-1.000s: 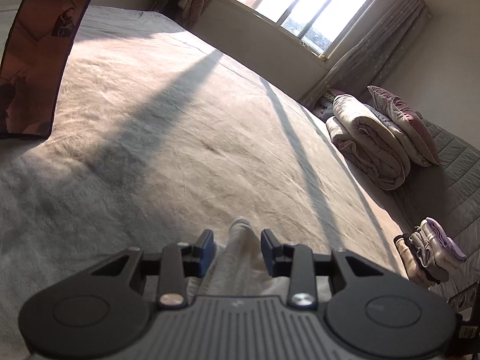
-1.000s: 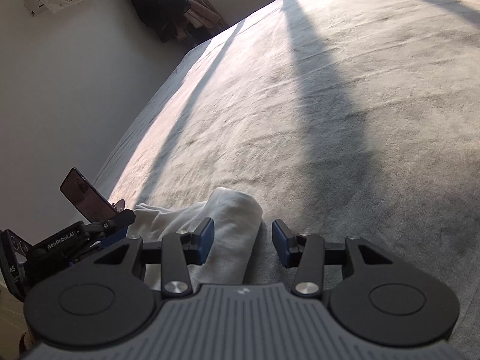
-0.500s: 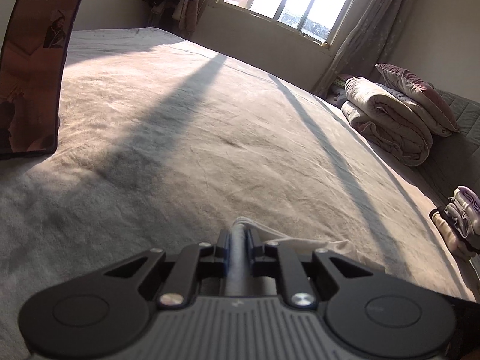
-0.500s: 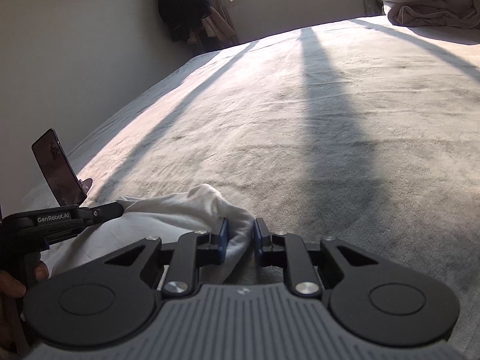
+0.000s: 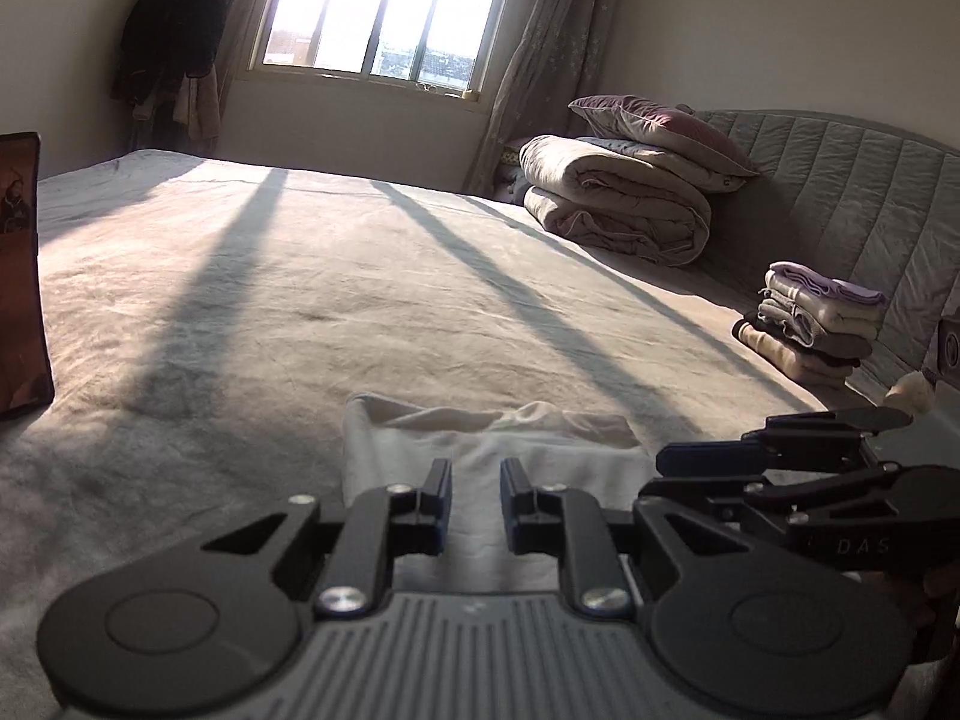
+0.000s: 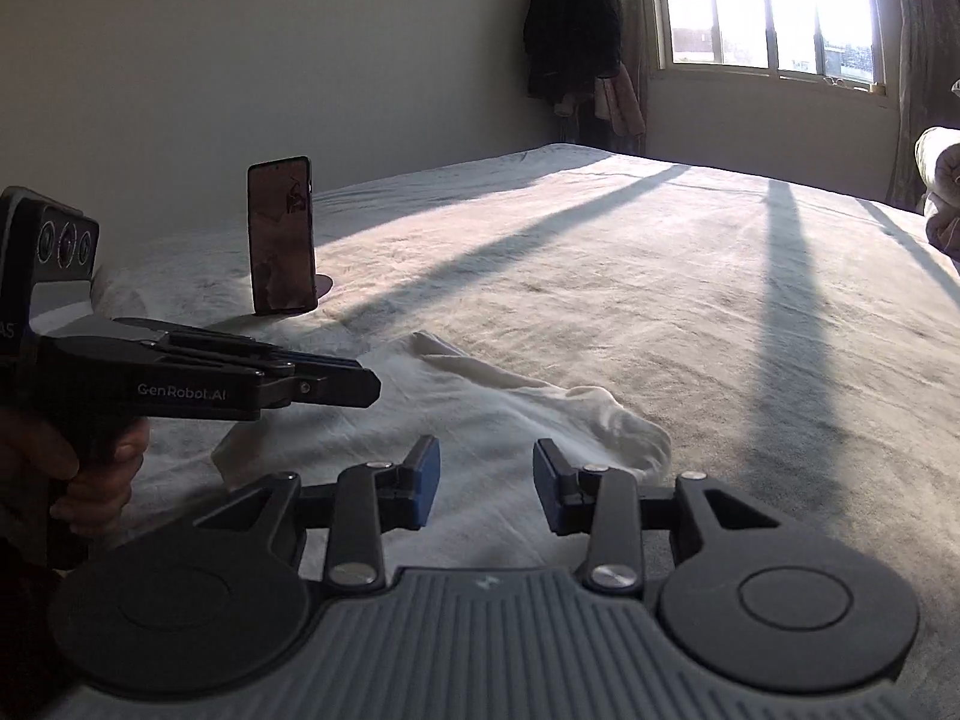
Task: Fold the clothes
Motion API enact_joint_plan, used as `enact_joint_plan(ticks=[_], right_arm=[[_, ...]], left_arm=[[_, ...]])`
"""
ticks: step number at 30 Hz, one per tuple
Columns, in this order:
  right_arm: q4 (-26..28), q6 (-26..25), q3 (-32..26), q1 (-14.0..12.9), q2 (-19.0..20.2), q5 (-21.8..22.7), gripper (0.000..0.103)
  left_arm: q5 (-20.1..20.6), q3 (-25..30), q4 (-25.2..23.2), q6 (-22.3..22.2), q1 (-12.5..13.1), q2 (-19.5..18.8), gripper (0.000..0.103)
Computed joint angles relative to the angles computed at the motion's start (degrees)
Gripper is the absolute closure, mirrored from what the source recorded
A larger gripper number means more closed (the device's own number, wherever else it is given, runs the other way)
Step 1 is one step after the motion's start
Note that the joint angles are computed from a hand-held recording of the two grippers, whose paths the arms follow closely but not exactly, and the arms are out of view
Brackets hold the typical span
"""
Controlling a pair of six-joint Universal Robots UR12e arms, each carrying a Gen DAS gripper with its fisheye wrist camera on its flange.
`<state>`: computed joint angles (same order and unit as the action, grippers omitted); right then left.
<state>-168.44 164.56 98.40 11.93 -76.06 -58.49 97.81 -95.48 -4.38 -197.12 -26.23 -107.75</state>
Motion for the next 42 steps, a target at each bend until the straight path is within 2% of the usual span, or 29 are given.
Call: enact_joint_plan(ticks=[4, 5, 7, 10, 11, 15, 18, 21, 24, 25, 26, 27, 29, 32, 35, 37, 40, 42], right_arm=[[4.65, -9.66, 1.76, 0.40, -1.27, -0.14, 0.063], [3.26, -11.02, 2.48, 0.41, -1.50, -0.57, 0.063], [3.56, -11.40, 2.84, 0.34, -2.28, -1.18, 0.062], [4.86, -11.72, 3.37, -0.08, -3.67, -1.00, 0.060], [5.52, -11.66, 3.66, -0.28, -4.24, -0.89, 0.059], [7.98, -9.56, 4.47, -0.81, -6.05, -1.03, 0.055], [9.48, -7.12, 4.72, -1.30, -6.65, 0.00, 0.048], [10.78, -6.08, 4.79, -1.46, -6.89, 0.16, 0.047], [10.93, -6.65, 5.05, -1.35, -7.17, -0.53, 0.047], [11.09, -6.75, 5.03, -1.32, -7.17, -0.59, 0.046], [11.33, -6.79, 4.97, -1.31, -7.14, -0.55, 0.045], [11.56, -6.83, 4.91, -1.30, -7.12, -0.51, 0.045], [11.76, -6.99, 4.79, -1.19, -7.05, -0.57, 0.045], [12.11, -6.98, 4.61, -1.18, -6.96, -0.10, 0.043], [12.85, -6.63, 4.35, -1.16, -6.83, 0.05, 0.042], [12.98, -6.33, 4.21, -1.20, -6.77, 0.08, 0.042], [12.17, -5.20, 3.94, -1.28, -6.57, 0.14, 0.041], [11.31, -3.85, 3.72, -1.28, -6.29, -0.05, 0.041]], left_arm=[[-0.95, -1.83, 0.76, -2.92, 0.67, 0.71, 0.089], [-0.52, -1.94, 0.57, -3.66, 0.65, 0.97, 0.089], [0.22, -2.06, -0.10, -5.14, 0.57, 1.62, 0.088], [0.17, -2.09, -2.42, -7.51, 0.54, 3.19, 0.070], [-0.78, -2.21, -3.69, -8.57, 0.78, 3.87, 0.068], [-4.93, -2.13, -12.21, -14.63, 2.08, 6.34, 0.065], [-9.06, -2.60, -14.38, -19.55, 3.29, 6.97, 0.065], [-10.83, -2.42, -16.96, -21.06, 3.75, 7.26, 0.067], [-11.39, -1.97, -19.49, -20.89, 3.87, 7.39, 0.069], [-11.32, -1.86, -19.82, -20.86, 3.82, 7.37, 0.074], [-11.24, -1.75, -20.14, -20.84, 3.77, 7.36, 0.092], [-11.03, -1.80, -19.84, -20.86, 3.72, 7.44, 0.098], [-10.46, -2.10, -18.43, -20.95, 3.61, 7.73, 0.098], [-8.07, -1.94, -18.09, -19.55, 3.20, 8.01, 0.098], [-6.45, -0.54, -23.43, -17.46, 2.96, 7.59, 0.096], [-6.34, -0.15, -24.22, -17.05, 3.01, 7.29, 0.090], [-4.89, -0.72, -20.19, -15.83, 2.83, 7.24, 0.071], [-2.50, -0.95, -15.78, -13.91, 2.33, 6.78, 0.070]])
